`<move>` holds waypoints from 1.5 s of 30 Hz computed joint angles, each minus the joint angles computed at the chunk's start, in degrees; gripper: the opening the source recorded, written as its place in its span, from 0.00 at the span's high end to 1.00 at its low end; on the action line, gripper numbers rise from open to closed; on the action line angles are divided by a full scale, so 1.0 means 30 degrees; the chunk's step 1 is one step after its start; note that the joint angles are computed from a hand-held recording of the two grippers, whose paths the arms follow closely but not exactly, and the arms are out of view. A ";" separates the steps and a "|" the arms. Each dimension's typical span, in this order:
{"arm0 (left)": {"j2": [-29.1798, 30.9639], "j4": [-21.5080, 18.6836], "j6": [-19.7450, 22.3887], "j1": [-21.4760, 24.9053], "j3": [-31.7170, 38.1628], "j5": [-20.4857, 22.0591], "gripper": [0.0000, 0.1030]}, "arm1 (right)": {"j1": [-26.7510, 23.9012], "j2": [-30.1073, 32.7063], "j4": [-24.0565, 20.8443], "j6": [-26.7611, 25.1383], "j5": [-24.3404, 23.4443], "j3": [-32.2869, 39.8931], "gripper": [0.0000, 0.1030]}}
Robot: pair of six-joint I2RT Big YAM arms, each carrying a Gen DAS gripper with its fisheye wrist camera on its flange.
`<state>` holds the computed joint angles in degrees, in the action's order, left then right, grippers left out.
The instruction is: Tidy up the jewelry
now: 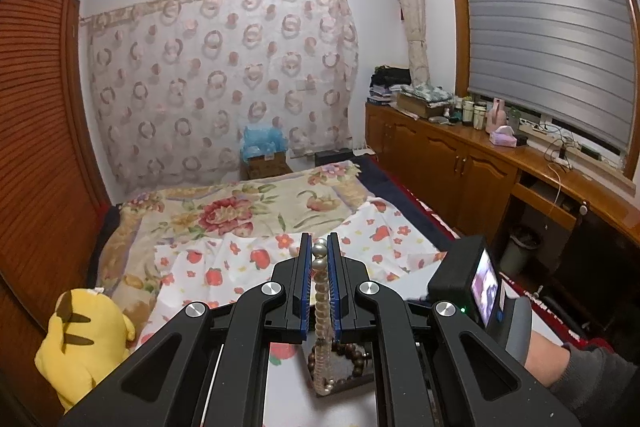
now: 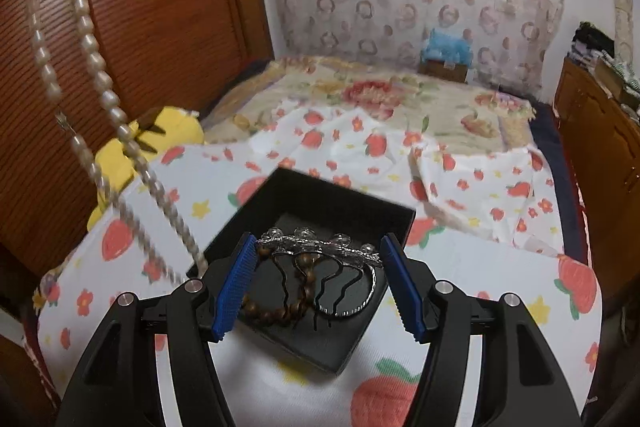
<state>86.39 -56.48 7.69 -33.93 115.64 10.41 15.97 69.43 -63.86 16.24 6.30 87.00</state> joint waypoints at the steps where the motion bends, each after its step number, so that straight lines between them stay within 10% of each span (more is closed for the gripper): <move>1: 0.0063 -0.0010 0.0003 -0.0008 0.0060 -0.0028 0.93 | 0.0016 0.0134 -0.0180 0.0034 0.0222 0.0044 0.36; 22: 0.1803 -0.0227 0.0016 -0.0643 -0.0133 -0.1227 0.93 | -0.0374 -0.3697 0.0663 0.0235 0.0286 -0.3238 0.25; 28: 0.1302 0.0062 0.0212 -0.0595 -0.1100 -0.1112 0.80 | 0.0202 -0.4862 0.0675 0.0328 0.0729 -0.4214 0.25; 45: -0.3210 0.1617 0.0671 -0.0011 -0.8389 -0.0104 0.70 | 0.4695 -0.7765 -0.0626 0.2453 0.3310 -0.6745 0.52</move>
